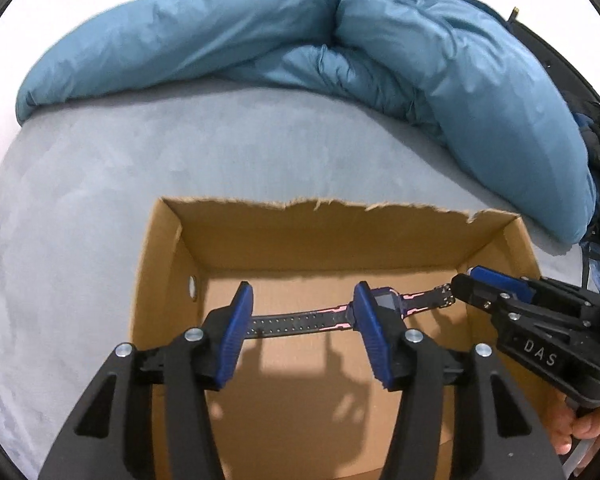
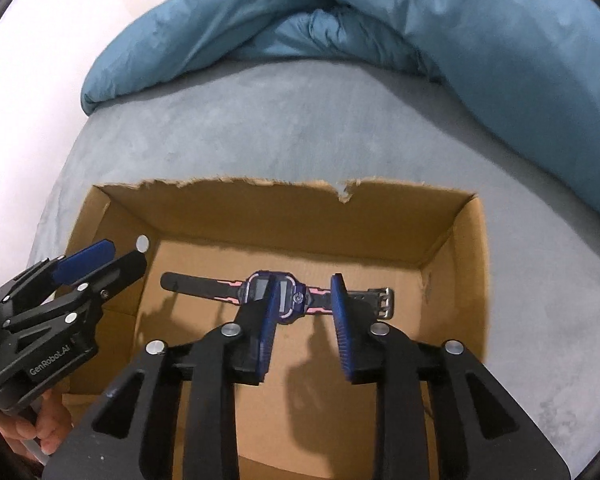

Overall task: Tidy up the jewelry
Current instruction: 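Open the right gripper to release the watch and withdraw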

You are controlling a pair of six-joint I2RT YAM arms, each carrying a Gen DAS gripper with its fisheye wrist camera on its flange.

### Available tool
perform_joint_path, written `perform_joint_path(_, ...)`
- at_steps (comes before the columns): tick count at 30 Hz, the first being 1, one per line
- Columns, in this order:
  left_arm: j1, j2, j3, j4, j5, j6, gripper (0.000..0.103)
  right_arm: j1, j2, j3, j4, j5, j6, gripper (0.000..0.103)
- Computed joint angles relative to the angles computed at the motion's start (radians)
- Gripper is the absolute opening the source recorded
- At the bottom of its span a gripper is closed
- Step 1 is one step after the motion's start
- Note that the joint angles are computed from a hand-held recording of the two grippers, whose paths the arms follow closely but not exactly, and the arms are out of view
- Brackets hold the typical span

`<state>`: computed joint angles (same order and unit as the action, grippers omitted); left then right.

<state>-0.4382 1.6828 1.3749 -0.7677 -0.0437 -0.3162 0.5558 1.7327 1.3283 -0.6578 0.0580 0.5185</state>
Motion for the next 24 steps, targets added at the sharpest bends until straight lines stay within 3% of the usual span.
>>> perform_joint_path(4,-0.008,-0.122,-0.080,0.042,-0.012,-0.006,0.051,0.009,-0.095,-0.053,0.030,0.020,0.002,0.028)
perform_joint_path(8,-0.019,-0.332,-0.188,0.056,-0.012,0.012,0.051,0.058,-0.307,-0.179,0.078,0.061,-0.006,0.028)
perform_joint_path(12,-0.061,-0.587,-0.299,0.014,-0.057,0.031,0.052,0.178,-0.564,-0.324,0.092,0.146,0.004,0.028)
perform_joint_path(16,-0.114,-0.812,-0.402,-0.065,-0.097,0.001,0.052,0.356,-0.787,-0.458,0.064,0.247,0.098,0.028)
perform_joint_path(20,-0.258,-0.999,-0.517,-0.152,-0.216,-0.082,0.052,0.589,-0.874,-0.562,0.060,0.389,0.248,0.028)
perform_joint_path(24,-0.544,-1.124,-0.627,-0.250,-0.415,-0.283,0.052,0.756,-0.830,-0.654,0.110,0.477,0.365,0.028)
